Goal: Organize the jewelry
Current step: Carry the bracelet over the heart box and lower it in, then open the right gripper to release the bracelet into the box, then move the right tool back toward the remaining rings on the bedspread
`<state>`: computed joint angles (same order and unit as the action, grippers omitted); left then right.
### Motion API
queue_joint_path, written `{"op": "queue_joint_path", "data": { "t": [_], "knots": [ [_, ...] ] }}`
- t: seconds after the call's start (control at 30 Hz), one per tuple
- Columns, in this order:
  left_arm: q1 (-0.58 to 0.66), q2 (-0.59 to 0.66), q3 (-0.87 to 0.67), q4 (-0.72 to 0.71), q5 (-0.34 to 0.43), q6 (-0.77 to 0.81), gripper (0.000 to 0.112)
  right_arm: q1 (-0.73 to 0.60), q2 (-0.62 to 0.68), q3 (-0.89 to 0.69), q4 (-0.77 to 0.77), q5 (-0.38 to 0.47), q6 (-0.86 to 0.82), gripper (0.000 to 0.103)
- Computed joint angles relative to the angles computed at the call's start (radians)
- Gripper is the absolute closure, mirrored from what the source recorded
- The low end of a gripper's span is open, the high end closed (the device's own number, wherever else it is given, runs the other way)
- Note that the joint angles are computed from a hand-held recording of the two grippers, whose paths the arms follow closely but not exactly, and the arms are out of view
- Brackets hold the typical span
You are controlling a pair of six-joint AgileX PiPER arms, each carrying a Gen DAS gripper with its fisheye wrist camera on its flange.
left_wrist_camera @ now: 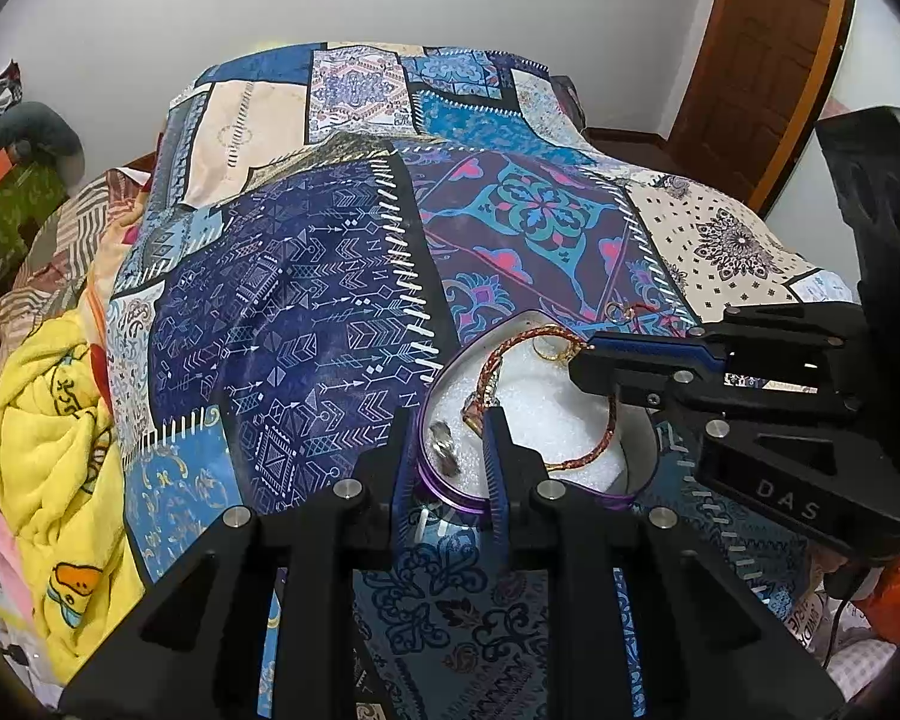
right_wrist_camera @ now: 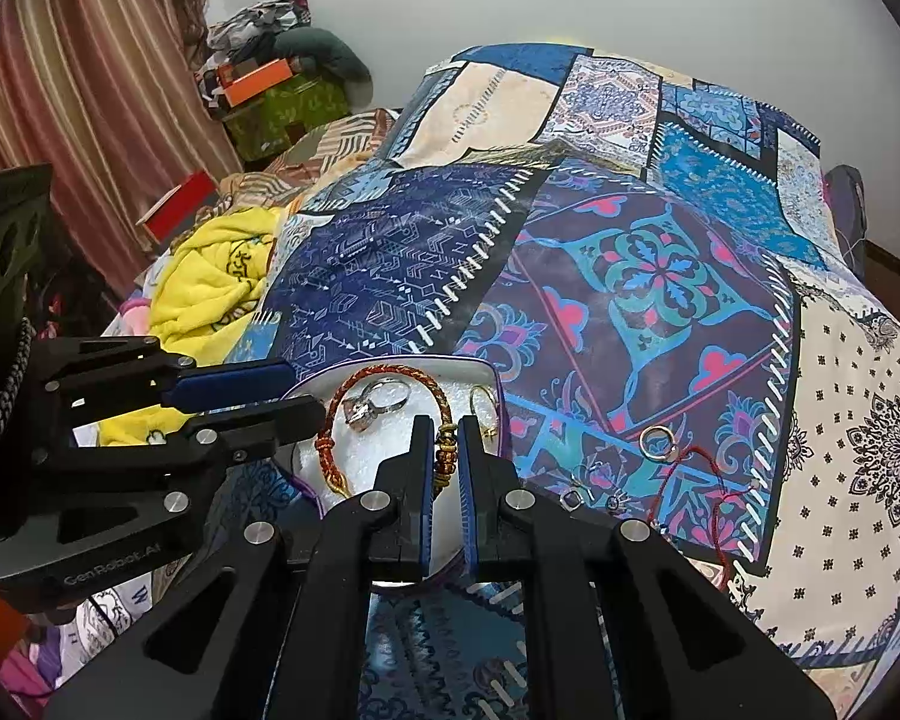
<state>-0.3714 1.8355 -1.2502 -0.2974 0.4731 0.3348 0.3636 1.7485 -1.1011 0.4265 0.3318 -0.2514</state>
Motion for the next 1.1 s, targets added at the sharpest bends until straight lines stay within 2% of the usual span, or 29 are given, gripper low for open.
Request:
{"op": "queue_joint_path", "data": {
  "t": [0.07,0.13,0.2,0.6,0.83,1.1],
  "knots": [
    [-0.002,-0.003,0.002,0.016,-0.001,-0.016,0.088,-0.001,-0.001,-0.003,-0.016,0.009,0.014,0.087],
    [-0.002,-0.013,0.007,0.024,-0.006,-0.027,0.082,-0.005,-0.011,0.003,-0.013,0.006,0.014,0.074],
    [-0.003,-0.027,0.015,0.034,-0.013,-0.041,0.079,-0.004,-0.032,0.022,-0.035,-0.012,0.036,0.069],
    [-0.030,-0.098,0.021,0.111,-0.017,-0.139,0.078,-0.013,-0.145,0.092,-0.244,-0.038,0.225,0.069],
    [-0.091,-0.101,-0.004,0.154,-0.018,-0.195,0.078,-0.052,-0.212,0.146,-0.249,-0.050,0.219,0.069],
    [-0.179,-0.019,-0.097,0.188,0.021,-0.244,0.078,-0.170,-0.262,0.218,-0.133,-0.050,0.068,0.069]
  ]
}}
